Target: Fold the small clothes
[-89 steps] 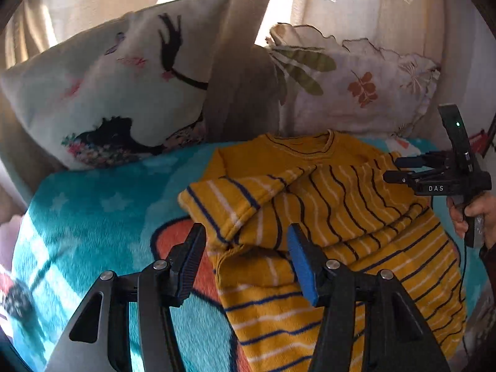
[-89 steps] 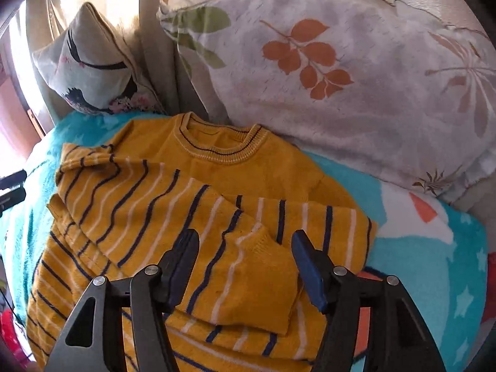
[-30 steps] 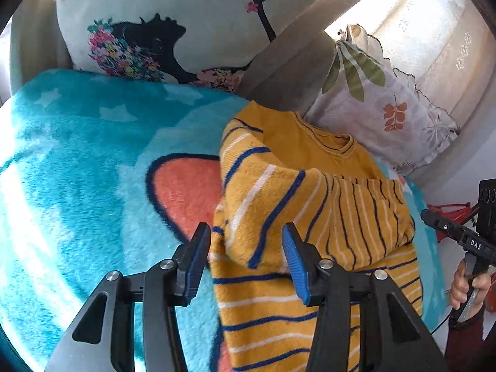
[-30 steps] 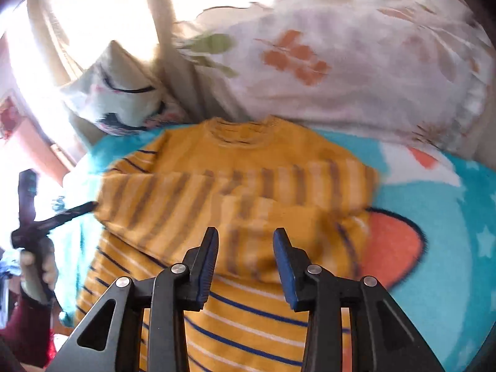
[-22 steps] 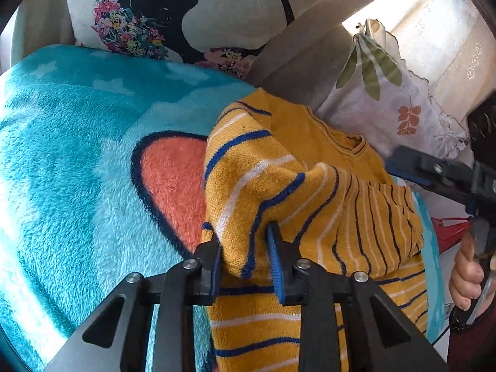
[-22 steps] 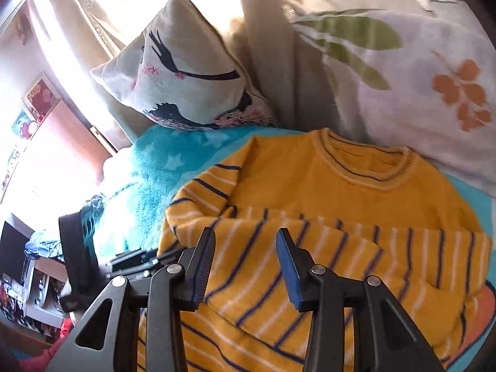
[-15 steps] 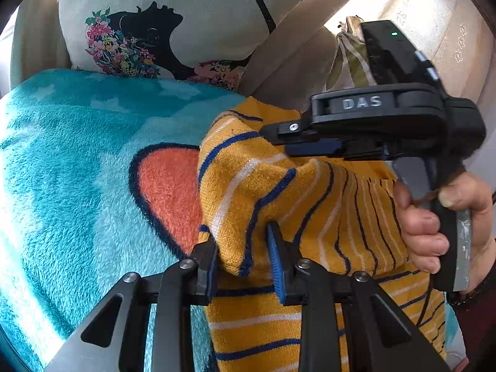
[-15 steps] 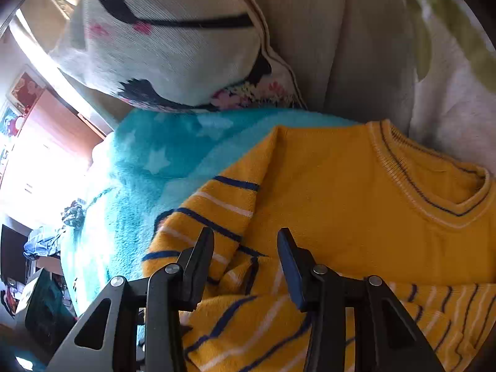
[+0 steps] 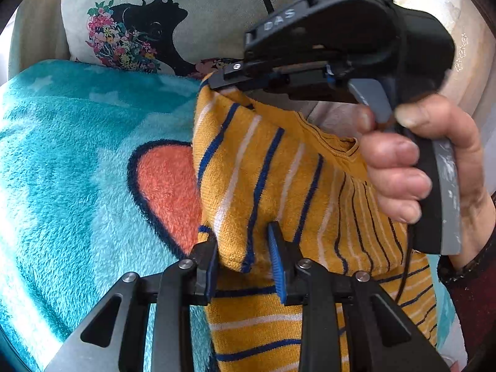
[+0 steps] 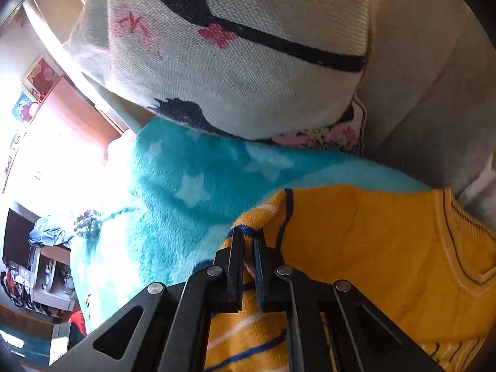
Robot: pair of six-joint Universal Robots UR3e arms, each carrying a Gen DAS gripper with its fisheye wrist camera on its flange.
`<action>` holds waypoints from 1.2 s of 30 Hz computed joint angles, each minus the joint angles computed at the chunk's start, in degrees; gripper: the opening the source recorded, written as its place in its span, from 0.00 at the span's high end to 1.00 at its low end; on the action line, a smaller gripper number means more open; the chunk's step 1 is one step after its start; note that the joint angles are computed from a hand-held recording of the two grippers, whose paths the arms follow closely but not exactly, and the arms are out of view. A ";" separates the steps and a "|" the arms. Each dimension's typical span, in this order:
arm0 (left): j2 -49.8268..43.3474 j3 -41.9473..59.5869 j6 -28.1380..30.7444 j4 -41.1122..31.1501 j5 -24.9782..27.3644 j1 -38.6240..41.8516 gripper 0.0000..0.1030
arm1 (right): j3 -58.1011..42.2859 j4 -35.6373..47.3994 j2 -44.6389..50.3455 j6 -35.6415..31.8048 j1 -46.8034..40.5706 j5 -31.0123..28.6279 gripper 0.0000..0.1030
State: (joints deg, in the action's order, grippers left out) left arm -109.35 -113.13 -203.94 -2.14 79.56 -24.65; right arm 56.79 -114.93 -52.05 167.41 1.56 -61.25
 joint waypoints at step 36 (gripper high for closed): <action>25.53 -10.86 -0.77 -10.29 1.57 0.96 0.50 | 65.25 3.73 -56.78 -34.45 -56.90 3.08 0.52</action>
